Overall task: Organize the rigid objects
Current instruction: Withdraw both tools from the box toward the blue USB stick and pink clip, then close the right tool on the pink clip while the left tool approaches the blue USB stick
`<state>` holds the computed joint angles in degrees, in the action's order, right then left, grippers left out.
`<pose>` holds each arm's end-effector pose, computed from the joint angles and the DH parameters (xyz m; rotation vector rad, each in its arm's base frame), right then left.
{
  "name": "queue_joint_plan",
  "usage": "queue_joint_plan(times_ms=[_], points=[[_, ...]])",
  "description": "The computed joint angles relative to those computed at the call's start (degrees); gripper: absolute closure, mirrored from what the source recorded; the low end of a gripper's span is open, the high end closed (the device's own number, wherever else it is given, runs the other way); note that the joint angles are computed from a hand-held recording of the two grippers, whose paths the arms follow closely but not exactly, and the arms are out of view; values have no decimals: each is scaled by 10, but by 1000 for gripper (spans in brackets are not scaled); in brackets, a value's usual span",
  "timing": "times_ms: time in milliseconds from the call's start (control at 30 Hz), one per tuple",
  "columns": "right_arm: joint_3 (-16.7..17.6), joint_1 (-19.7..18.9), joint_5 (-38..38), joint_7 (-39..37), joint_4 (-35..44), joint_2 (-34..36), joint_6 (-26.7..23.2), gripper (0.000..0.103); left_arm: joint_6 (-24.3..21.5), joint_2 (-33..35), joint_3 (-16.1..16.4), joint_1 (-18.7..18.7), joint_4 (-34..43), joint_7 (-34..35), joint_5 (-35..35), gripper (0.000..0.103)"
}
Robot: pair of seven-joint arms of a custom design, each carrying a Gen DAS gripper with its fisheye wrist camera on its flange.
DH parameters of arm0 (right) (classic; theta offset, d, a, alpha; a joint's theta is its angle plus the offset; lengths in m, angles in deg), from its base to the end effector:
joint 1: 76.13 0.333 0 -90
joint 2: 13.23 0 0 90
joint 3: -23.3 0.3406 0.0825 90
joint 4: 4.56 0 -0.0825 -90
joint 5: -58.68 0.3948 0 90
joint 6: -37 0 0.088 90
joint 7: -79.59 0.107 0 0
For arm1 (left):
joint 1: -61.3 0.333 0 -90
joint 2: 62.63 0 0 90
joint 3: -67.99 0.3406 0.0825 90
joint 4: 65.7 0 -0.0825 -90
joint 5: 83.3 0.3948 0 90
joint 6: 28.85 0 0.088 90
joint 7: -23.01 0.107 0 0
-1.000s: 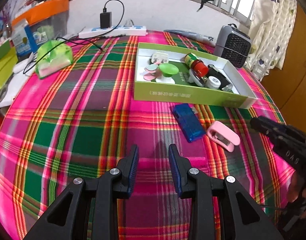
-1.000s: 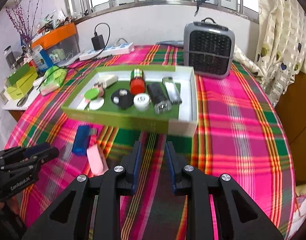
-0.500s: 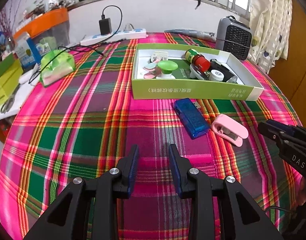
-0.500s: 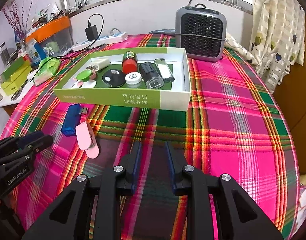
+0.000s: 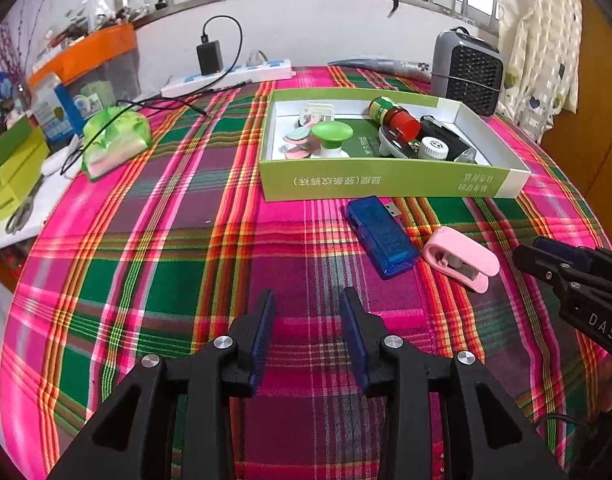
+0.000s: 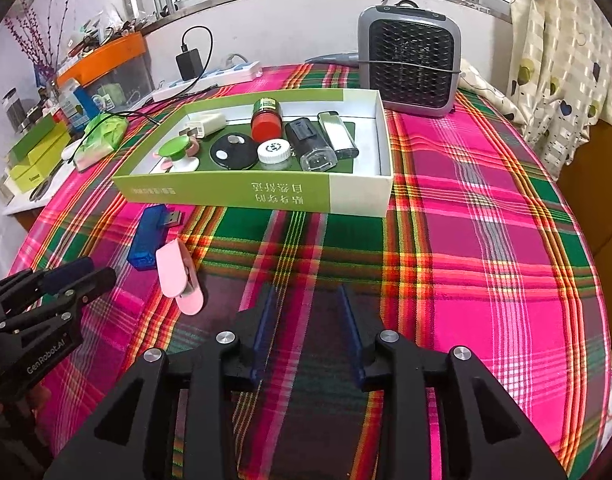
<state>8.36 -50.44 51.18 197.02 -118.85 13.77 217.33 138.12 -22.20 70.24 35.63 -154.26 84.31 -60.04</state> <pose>0.6570 0.1541 0.3224 -1.7055 1.8665 -0.5713 0.6980 -0.3364 0.3201 -1.5590 2.0948 -0.7271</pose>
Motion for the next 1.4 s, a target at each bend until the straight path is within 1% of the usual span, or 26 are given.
queue_joint_plan(times_ms=[100, 233, 400, 500, 600, 667, 700, 733, 767, 833, 867, 933, 1033, 1133, 1333, 1400], points=[[9, -8, 3, -4, -1, -1, 2, 68, -1, 0, 4, -3, 0, -1, 3, 69], [14, -13, 7, -10, -1, -1, 3, 68, -6, 0, 18, -16, 2, -13, 17, 69], [12, -10, 10, -11, -1, -1, 3, 67, -3, 1, -1, 0, 2, -6, 8, 68], [4, -3, 10, -9, -1, 0, 2, 67, -4, 2, 2, -2, 4, -5, 9, 68], [-4, 5, 6, -6, 0, 1, -1, 67, 1, 2, -12, 10, 2, 4, -4, 68], [0, 2, 6, -6, 0, 0, 0, 67, 5, 1, -19, 15, 0, 6, -15, 64], [0, 2, 5, -6, 0, 0, 0, 67, 10, 1, -31, 24, -3, 13, -25, 62], [0, 2, 5, -5, 0, 0, 0, 67, 16, 0, -43, 33, -5, 22, -35, 57], [1, 1, 5, -6, -1, 0, 1, 66, 18, 1, -48, 36, -5, 29, -42, 56], [3, -1, 6, -6, -1, 0, 1, 66, 13, 3, -33, 21, -1, 29, -43, 55], [2, 0, 5, -5, 0, 0, 1, 66, 9, 4, -28, 16, 2, 29, -41, 52], [-3, 5, 3, -4, 0, 1, -1, 66, 4, 5, -23, 10, 5, 33, -39, 50], [-4, 6, 1, -3, 1, 1, -2, 66, -1, 6, -12, 0, 7, 25, -33, 49], [-5, 6, 0, -1, 1, 1, -2, 66, -3, 7, -19, 3, 9, 34, -30, 45], [-10, 10, -4, 2, 2, 2, -3, 66, -3, 8, -26, 9, 12, 40, -36, 43], [-12, 13, -6, 4, 2, 2, -4, 66, 6, 7, -42, 24, 7, 49, -48, 43]])
